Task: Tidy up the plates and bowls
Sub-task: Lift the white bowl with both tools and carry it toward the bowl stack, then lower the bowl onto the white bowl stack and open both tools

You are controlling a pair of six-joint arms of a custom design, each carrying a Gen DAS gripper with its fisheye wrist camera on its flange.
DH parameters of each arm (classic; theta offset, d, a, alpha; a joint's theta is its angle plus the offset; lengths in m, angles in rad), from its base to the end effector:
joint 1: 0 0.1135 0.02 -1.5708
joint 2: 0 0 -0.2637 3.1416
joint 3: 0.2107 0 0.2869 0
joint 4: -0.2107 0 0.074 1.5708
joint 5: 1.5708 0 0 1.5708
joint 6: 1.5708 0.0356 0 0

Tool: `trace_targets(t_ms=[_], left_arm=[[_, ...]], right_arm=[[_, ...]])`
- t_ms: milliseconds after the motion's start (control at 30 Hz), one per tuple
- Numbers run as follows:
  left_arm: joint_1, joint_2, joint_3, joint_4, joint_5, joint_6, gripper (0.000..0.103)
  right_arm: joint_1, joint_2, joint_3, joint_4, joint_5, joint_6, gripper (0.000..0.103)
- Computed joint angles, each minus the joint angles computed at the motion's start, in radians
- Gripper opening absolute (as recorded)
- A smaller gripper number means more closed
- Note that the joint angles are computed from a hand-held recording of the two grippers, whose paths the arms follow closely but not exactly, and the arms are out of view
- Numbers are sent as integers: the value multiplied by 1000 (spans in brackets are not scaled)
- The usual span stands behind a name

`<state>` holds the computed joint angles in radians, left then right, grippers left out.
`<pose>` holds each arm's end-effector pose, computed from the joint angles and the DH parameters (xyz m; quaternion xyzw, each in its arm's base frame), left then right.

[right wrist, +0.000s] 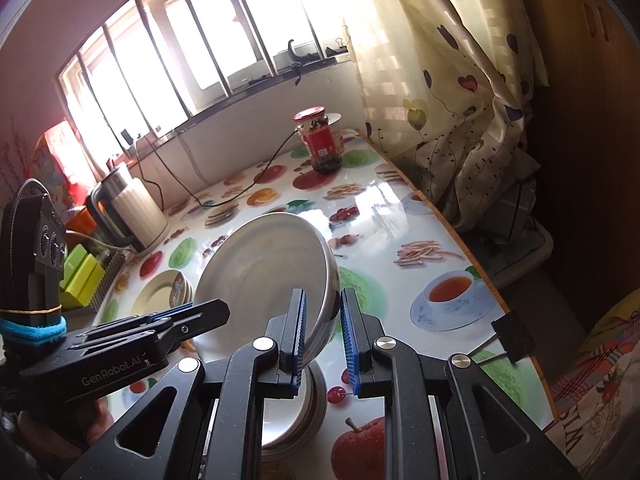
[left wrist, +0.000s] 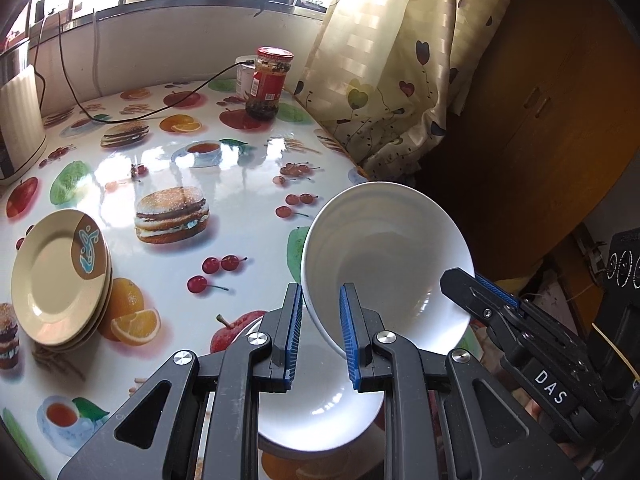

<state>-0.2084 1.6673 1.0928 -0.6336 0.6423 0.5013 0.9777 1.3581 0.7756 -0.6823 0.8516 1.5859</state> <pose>0.3379 -0.0933 0.1780 0.3777 0.8554 -0.2822 0.2146 0.1681 0.2014 0.1741 0.3296 0.8399 0.0167 0.4309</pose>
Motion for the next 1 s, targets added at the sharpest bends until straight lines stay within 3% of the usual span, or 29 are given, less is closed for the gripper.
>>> trace_targets(t_ms=[1000], left_arm=[[136, -18, -46, -47, 40, 85, 20]], right_arm=[[77, 160, 103, 21, -26, 49, 17]])
